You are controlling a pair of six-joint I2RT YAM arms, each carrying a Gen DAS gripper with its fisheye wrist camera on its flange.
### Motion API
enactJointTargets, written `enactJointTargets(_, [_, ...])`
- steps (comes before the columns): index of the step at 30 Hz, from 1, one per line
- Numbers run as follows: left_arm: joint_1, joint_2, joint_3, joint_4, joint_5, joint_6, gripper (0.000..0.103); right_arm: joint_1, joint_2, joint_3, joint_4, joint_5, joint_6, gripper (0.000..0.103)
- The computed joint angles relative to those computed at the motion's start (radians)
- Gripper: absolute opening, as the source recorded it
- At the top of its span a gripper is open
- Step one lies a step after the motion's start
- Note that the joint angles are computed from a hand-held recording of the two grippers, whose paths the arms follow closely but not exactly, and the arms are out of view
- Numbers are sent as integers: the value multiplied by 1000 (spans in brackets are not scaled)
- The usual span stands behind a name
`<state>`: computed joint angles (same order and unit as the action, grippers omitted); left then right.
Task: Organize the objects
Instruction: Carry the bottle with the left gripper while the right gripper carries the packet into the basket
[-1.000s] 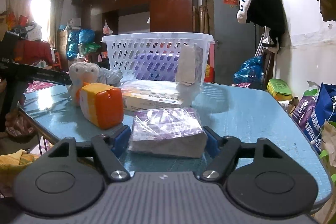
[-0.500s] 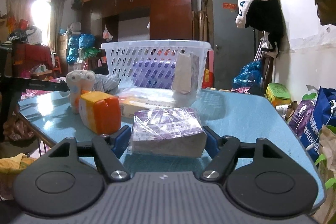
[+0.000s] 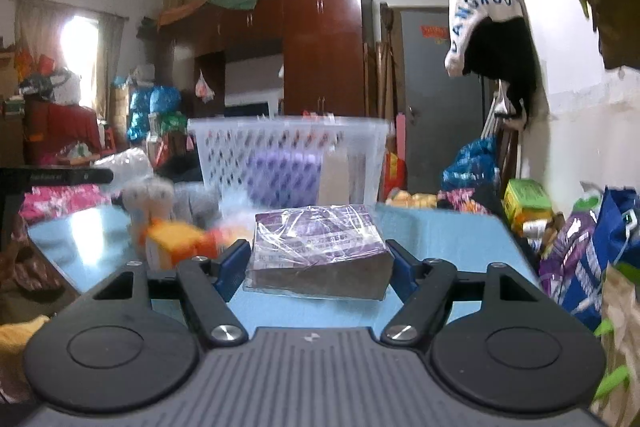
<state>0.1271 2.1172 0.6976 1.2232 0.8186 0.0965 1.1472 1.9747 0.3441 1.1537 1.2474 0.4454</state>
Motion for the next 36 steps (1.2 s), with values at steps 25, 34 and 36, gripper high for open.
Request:
enactJointTargets(25, [-385, 17, 826, -1040, -425, 72, 45, -687, -218, 603, -906, -666, -107, 74])
enactJointTargets(34, [-412, 13, 766, -924, -543, 117, 99, -700, -231, 598, -862, -718, -110, 101])
enactJointTargets(36, [-396, -9, 717, -876, -501, 105, 100, -683, -263, 552, -816, -703, -120, 101])
